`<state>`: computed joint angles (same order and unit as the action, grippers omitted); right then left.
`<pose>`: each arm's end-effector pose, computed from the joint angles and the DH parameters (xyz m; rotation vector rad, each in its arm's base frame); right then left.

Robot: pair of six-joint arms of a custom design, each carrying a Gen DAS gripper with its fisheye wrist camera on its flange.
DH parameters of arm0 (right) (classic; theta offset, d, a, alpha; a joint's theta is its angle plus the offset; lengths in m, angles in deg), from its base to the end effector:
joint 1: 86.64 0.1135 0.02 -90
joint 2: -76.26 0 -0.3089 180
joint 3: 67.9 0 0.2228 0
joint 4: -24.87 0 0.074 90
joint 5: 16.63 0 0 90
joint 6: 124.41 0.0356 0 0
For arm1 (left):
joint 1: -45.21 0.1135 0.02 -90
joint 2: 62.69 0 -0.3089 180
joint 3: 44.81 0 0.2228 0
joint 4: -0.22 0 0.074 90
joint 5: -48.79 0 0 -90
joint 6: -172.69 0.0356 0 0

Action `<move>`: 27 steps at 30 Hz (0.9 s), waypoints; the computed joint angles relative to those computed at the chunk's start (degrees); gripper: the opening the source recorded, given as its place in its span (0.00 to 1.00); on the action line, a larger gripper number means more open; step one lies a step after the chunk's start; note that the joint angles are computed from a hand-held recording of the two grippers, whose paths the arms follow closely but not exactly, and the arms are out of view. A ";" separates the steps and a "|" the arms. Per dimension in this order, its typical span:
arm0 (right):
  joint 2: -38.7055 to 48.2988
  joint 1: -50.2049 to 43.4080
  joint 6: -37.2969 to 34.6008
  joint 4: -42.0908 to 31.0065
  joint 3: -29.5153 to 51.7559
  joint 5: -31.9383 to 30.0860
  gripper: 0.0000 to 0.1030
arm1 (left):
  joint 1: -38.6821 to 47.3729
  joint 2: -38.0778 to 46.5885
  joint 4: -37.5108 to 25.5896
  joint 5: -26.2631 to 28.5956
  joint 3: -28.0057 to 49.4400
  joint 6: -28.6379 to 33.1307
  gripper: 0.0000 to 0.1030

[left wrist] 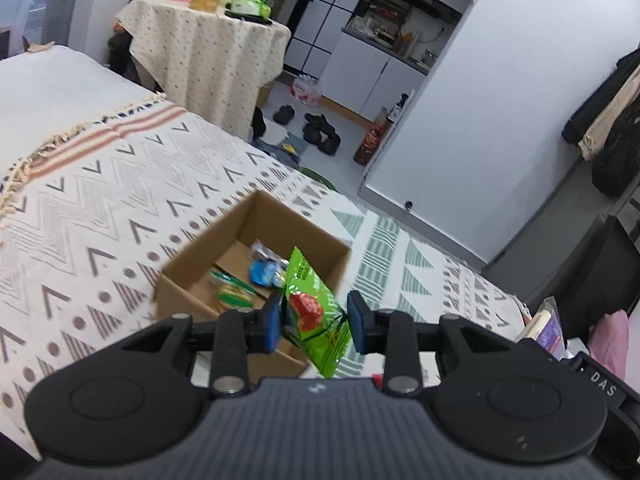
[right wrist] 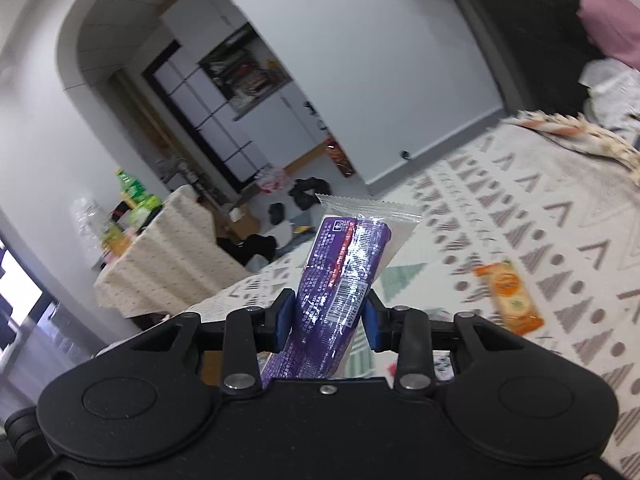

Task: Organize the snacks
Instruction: 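Carry both snacks over the cardboard box and open both tools to drop them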

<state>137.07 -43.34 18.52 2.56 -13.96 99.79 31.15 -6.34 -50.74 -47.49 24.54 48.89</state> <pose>0.1440 0.1140 0.3049 0.4540 2.0213 0.5751 0.1486 -0.0332 0.3535 -0.4448 2.2051 -0.3325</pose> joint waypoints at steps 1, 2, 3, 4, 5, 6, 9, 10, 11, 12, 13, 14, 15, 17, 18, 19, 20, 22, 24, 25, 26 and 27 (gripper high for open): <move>0.84 1.04 -0.28 0.62 0.47 0.61 0.35 | 1.88 -0.28 -0.20 1.04 0.22 1.21 0.32; 1.48 2.09 -0.42 1.25 0.74 1.18 0.35 | 3.54 -0.51 -0.37 2.07 0.37 2.19 0.32; 2.22 3.24 -0.48 2.05 0.98 1.76 0.35 | 5.79 -0.64 -0.48 3.57 0.50 3.37 0.32; 2.91 4.23 -0.44 2.68 1.26 2.24 0.35 | 7.66 -0.64 -0.56 4.86 0.61 4.28 0.32; 3.63 5.38 -0.53 3.56 1.41 2.78 0.35 | 9.87 -0.62 -0.65 6.41 0.71 5.32 0.32; 4.35 6.62 -0.63 4.37 1.56 3.49 0.35 | 11.80 -0.54 -0.64 7.76 0.72 6.19 0.32; 6.60 9.70 -1.25 7.03 1.93 4.70 0.35 | 17.38 -0.13 -0.12 11.86 0.57 8.69 0.32; 7.44 10.58 -1.63 7.81 2.17 4.95 0.35 | 19.15 0.03 0.07 13.20 0.52 9.55 0.32; 8.41 11.58 -2.17 8.25 2.66 5.28 0.35 | 20.81 0.17 0.24 14.49 0.45 10.38 0.32; 9.40 12.52 -2.58 8.52 3.17 5.73 0.35 | 22.20 0.28 0.46 15.55 0.28 11.08 0.32; 10.28 13.26 -2.77 8.93 3.51 5.86 0.35 | 24.02 0.55 0.85 16.92 -0.04 12.07 0.32; 11.14 13.95 -2.83 9.62 3.62 5.75 0.35 | 25.17 0.82 1.24 17.80 -0.36 12.80 0.32; 12.01 14.36 -3.15 10.46 3.71 5.44 0.35 | 26.47 1.22 1.66 18.79 -0.72 13.67 0.32; 13.99 15.15 -3.59 11.00 4.28 5.32 0.35 | 29.32 2.27 2.09 20.80 -1.21 14.99 0.32; 14.85 15.44 -3.57 10.96 4.66 5.10 0.35 | 30.92 2.79 2.25 22.14 -1.36 15.54 0.32; 15.54 15.50 -3.73 11.41 4.79 4.54 0.35 | 32.15 3.32 2.54 23.11 -1.53 16.10 0.32; 16.17 15.57 -4.00 12.22 4.77 4.05 0.35 | 32.84 3.70 2.63 23.58 -1.63 16.59 0.32; 17.49 16.13 -4.25 13.04 5.30 3.83 0.35 | 34.71 4.90 3.38 25.18 -1.81 17.93 0.32; 18.90 16.58 -4.44 13.44 6.09 3.85 0.35 | 36.31 6.39 4.33 26.67 -1.90 18.75 0.32; 19.54 16.79 -4.50 12.86 6.72 4.08 0.35 | 36.94 7.21 4.81 27.35 -1.89 19.08 0.32; 20.28 16.83 -4.69 12.38 7.32 4.24 0.35 | 37.32 8.18 5.44 27.84 -1.89 19.33 0.32; 20.93 16.78 -4.91 12.47 7.59 4.17 0.35 | 37.57 9.30 6.11 28.26 -1.87 19.59 0.32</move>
<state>158.00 -26.55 13.61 15.03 -6.37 103.96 68.72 2.96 -44.63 -19.23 22.67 68.48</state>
